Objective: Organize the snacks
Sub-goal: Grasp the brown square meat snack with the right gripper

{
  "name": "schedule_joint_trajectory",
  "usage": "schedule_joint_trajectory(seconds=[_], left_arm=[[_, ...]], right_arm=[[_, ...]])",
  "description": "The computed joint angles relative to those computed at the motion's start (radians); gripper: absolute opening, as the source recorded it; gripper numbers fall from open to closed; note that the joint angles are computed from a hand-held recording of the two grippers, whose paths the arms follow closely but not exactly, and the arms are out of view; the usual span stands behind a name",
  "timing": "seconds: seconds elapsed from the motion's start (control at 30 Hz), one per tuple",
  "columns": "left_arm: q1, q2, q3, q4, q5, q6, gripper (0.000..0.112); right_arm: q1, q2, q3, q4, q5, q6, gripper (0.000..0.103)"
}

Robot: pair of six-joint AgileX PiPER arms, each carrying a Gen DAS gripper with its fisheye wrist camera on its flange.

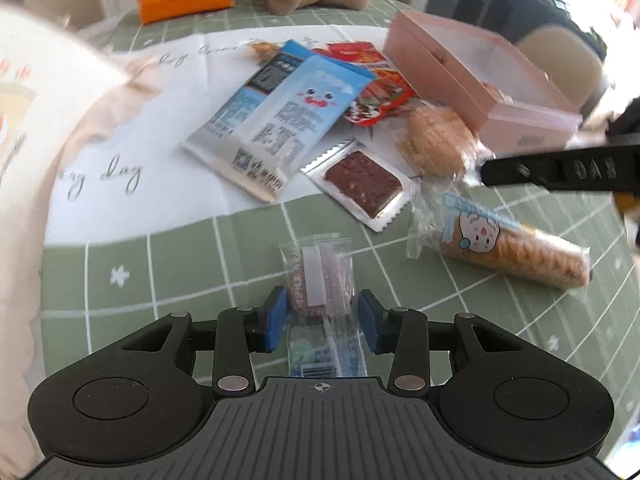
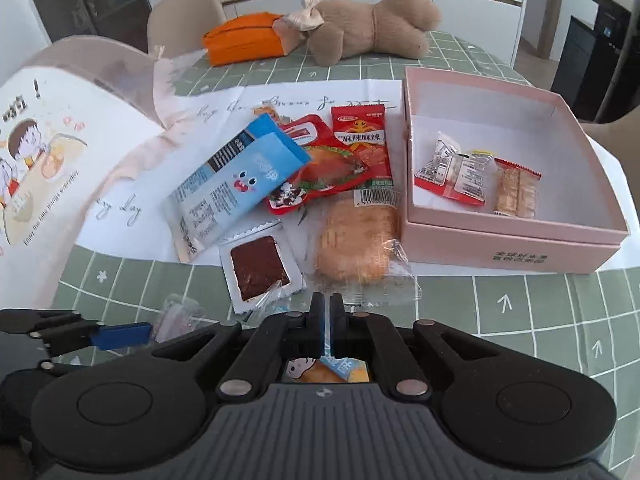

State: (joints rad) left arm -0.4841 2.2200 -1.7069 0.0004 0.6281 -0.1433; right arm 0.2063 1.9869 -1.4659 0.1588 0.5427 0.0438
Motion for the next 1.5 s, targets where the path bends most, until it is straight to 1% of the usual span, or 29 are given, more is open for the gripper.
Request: schedule_joint_trajectory(seconds=[0.03,0.1,0.17,0.27,0.3,0.37,0.4,0.43,0.47,0.5,0.53,0.57,0.6,0.63,0.73,0.83,0.9,0.93,1.0,1.07,1.1,1.13,1.17,1.2,1.27,1.33,1.4,1.43,1.5], left_arm=[[-0.014,0.006,-0.008,0.043,0.005,-0.012,0.045],[-0.030,0.006,-0.007,0.098,0.009,-0.053,0.043],[-0.030,-0.004,0.010,0.107,0.007,-0.087,0.043],[-0.021,-0.029,0.052,0.108,-0.006,-0.108,0.043],[-0.018,-0.039,0.068,0.110,-0.010,-0.107,0.043],[-0.009,-0.054,0.095,0.093,-0.027,-0.087,0.043],[-0.005,-0.060,0.108,0.083,-0.040,-0.083,0.043],[0.001,-0.068,0.127,0.066,-0.061,-0.075,0.043],[0.004,-0.074,0.142,0.054,-0.081,-0.071,0.043],[0.008,-0.079,0.157,0.040,-0.100,-0.066,0.044],[0.014,-0.085,0.174,0.016,-0.123,-0.050,0.045],[0.017,-0.090,0.186,0.002,-0.138,-0.039,0.045],[0.024,-0.093,0.197,-0.027,-0.156,-0.012,0.046],[0.026,-0.095,0.202,-0.041,-0.163,-0.001,0.046],[0.038,-0.086,0.177,-0.100,-0.142,0.030,0.049],[0.059,-0.071,0.139,-0.179,-0.100,0.081,0.050],[0.071,-0.071,0.133,-0.217,-0.082,0.108,0.047],[0.071,-0.072,0.130,-0.193,-0.073,0.080,0.043],[0.067,-0.078,0.134,-0.145,-0.068,0.026,0.043],[0.060,-0.091,0.152,-0.088,-0.071,-0.031,0.044],[0.060,-0.098,0.163,-0.072,-0.075,-0.045,0.046],[0.059,-0.103,0.171,-0.060,-0.078,-0.057,0.046],[0.060,-0.107,0.178,-0.055,-0.081,-0.061,0.046],[0.059,-0.113,0.186,-0.050,-0.084,-0.067,0.046],[0.055,-0.118,0.195,-0.036,-0.090,-0.077,0.046],[0.050,-0.122,0.203,-0.016,-0.095,-0.086,0.046],[0.046,-0.123,0.207,-0.005,-0.101,-0.087,0.046],[0.046,-0.125,0.210,-0.005,-0.103,-0.088,0.046],[0.049,-0.127,0.214,-0.016,-0.106,-0.083,0.046]], right_arm=[[0.003,0.013,-0.016,0.028,0.002,-0.035,0.007],[0.022,0.047,-0.061,0.034,0.008,-0.059,0.019],[0.043,0.110,-0.147,0.042,0.039,-0.087,0.025],[0.066,0.210,-0.276,0.047,0.087,-0.108,0.027],[0.073,0.244,-0.318,0.038,0.101,-0.107,0.033],[0.095,0.303,-0.388,-0.054,0.127,-0.034,0.043],[0.103,0.312,-0.394,-0.089,0.121,-0.009,0.046],[0.109,0.310,-0.382,-0.101,0.101,-0.007,0.046],[0.111,0.309,-0.380,-0.095,0.105,-0.015,0.047],[0.111,0.306,-0.383,-0.071,0.120,-0.040,0.038],[0.109,0.300,-0.381,-0.039,0.133,-0.073,0.038],[0.110,0.291,-0.371,-0.029,0.135,-0.080,0.035],[0.113,0.276,-0.354,-0.037,0.126,-0.070,0.014],[0.109,0.264,-0.349,-0.026,0.139,-0.072,0.000],[0.083,0.187,-0.263,0.047,0.108,-0.113,0.001],[0.051,0.123,-0.185,0.125,0.098,-0.212,0.002],[0.045,0.105,-0.158,0.112,0.084,-0.205,0.005],[0.044,0.109,-0.159,0.102,0.084,-0.192,0.007],[0.044,0.128,-0.174,0.103,0.086,-0.168,0.013],[0.055,0.169,-0.222,0.108,0.107,-0.146,0.014],[0.065,0.193,-0.253,0.108,0.121,-0.134,0.016],[0.074,0.211,-0.275,0.102,0.128,-0.120,0.020],[0.089,0.234,-0.307,0.082,0.135,-0.090,0.034],[0.104,0.254,-0.334,0.050,0.137,-0.049,0.054],[0.139,0.304,-0.403,-0.049,0.155,0.064,0.069],[0.165,0.353,-0.472,-0.113,0.191,0.111,0.069],[0.196,0.371,-0.503,-0.213,0.204,0.150,0.055],[0.202,0.380,-0.523,-0.225,0.221,0.151,0.054],[0.194,0.376,-0.526,-0.193,0.229,0.115,0.050]])
